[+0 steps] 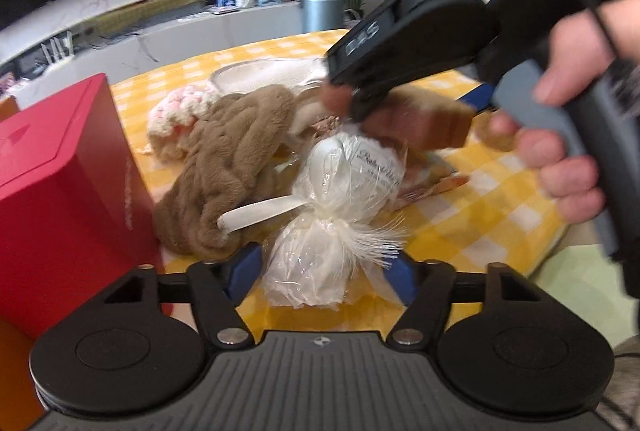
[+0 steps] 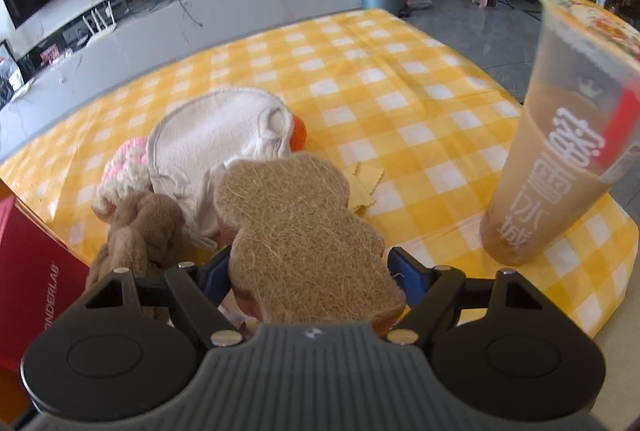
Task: Organize soft objects
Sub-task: 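Grasp the brown bread-shaped sponge with the right tool while the left tool grasps the wrapped white bath ball, then carry the bath ball into the open box and open the left tool while the right tool carries the sponge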
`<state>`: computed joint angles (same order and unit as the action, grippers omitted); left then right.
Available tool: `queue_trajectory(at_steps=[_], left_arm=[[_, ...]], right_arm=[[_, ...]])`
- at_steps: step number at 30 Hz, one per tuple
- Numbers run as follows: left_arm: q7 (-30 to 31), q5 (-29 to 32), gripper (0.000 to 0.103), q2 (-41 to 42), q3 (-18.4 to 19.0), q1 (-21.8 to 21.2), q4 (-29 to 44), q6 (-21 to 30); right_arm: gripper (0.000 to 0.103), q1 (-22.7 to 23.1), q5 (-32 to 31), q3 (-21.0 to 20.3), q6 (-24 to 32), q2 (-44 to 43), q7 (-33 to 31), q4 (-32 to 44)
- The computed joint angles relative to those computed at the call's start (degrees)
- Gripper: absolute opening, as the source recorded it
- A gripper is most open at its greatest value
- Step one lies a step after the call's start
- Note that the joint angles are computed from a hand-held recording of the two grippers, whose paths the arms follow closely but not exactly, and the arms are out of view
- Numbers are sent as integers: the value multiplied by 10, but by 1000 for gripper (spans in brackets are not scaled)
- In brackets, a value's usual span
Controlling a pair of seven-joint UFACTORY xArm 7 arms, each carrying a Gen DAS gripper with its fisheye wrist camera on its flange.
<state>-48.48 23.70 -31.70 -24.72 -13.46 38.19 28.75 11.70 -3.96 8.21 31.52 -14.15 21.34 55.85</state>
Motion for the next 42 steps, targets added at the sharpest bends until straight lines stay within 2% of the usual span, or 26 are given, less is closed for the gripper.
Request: queue_trajectory(at_steps=[1,2,6,11,17,24,31,34,36,42], left_arm=[[-7,7,69,0,-8,7,2,3],[-8,9,61,1,-8,7,3,-1],[-8,1,51,2,1,0,1,-10],[12,-36,49,-21,25,-30,-15,-12],[48,-95,49,-60,45,-64,-21,11],[59,-88,49,-107,15,-39,-4,40],[62,-105,49,-141,21,-29,2,56],[68,-121,49,-155,35,-29,5,61],[70,-131,49,-164,43,-25,11,70],[107,-138,48,-197,61,-9,35,115]], right_arm=[[79,-2,-1,0,-1,-2,5,-1],[79,-4,-4,1,-3,-4,11,-2],[79,-6,-3,-1,-11,-13,15,-8],[79,-11,-7,-1,-21,-28,20,-17],[78,-17,-9,2,-29,-43,30,-25],[78,-18,-9,1,-30,-51,29,-29],[77,-9,21,-8,-30,-75,14,-38],[77,-8,30,-7,-37,-88,13,-43],[77,1,46,-13,-42,-95,6,-46],[76,76,179,-60,-73,-130,-57,-62]])
